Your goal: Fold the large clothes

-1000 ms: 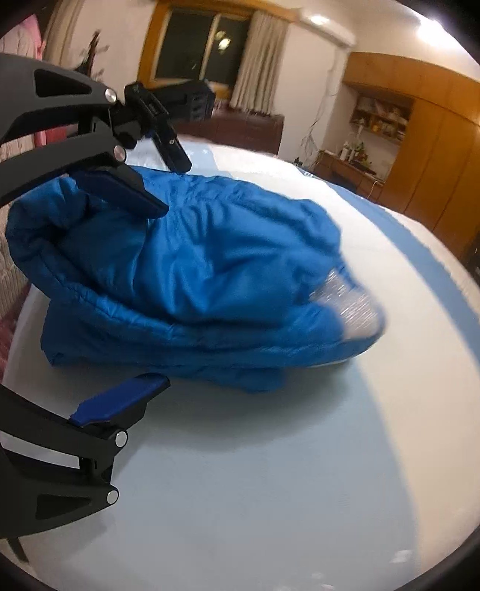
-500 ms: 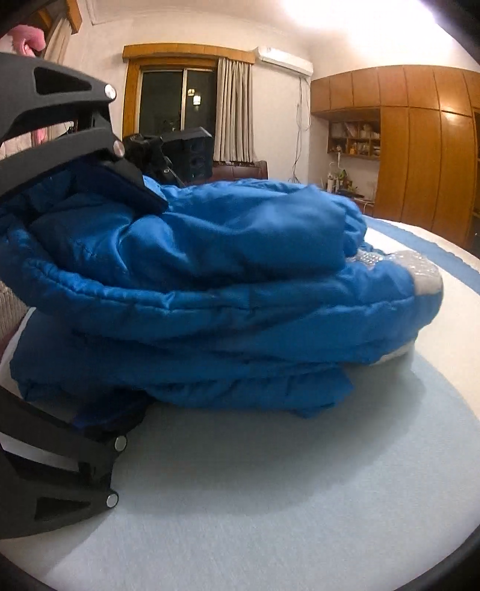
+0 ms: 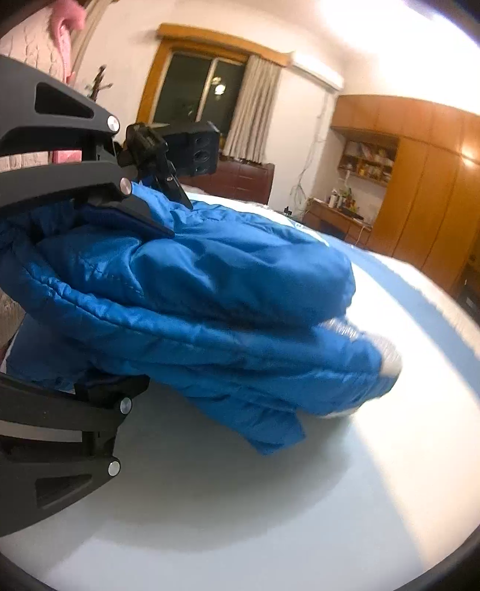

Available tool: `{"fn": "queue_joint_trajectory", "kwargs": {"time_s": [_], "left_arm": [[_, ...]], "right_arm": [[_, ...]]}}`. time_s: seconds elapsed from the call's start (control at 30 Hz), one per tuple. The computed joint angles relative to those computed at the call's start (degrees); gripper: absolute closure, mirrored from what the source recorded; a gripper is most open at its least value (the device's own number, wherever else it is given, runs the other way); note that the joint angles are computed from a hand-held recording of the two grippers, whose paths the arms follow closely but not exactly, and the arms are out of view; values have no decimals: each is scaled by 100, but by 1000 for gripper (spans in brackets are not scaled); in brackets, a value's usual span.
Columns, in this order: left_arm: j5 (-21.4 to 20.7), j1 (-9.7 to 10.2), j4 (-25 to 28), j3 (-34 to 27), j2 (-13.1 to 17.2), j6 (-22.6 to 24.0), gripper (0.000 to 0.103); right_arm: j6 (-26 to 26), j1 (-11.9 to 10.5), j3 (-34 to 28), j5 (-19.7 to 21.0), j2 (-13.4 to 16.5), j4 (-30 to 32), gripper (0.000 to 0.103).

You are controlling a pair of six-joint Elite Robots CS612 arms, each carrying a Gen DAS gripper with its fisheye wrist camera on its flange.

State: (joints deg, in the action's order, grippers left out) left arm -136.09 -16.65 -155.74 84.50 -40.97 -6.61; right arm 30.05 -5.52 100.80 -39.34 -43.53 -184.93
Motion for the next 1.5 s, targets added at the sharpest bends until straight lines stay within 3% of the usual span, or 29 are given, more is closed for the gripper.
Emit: {"fn": "queue_joint_trajectory", "kwargs": {"time_s": [0.17,0.47,0.8,1.03,1.13,1.33,1.43,1.5], "left_arm": [[39,63,-330,-166,-15,-64,30],[349,224,-524,-1091,355,-300,30],[933,334,-296,-2168,968,-493,31],[1288,367,809,-2887,1445,-356,30],[1250,390,603,-2837,1533,-384,26],[1404,355,618,-2631,1394,-426,23],[1744,331,912,-2860,1407,-489,23],[2002,280,879,-2632,1199,-480,24]], "right_arm": [[-241,71,-249,-131,-85,85,43],[-859,198,-1405,-152,258,857,43],[-1148,303,-2838,27,1053,1842,44],[-1145,357,-3574,-31,1637,2909,41],[-731,314,-3600,325,1817,2616,38],[-726,293,-3482,228,1730,2787,30],[-908,318,-3384,-299,1486,2983,28],[-1157,320,-3096,-744,1200,2891,28]]}}
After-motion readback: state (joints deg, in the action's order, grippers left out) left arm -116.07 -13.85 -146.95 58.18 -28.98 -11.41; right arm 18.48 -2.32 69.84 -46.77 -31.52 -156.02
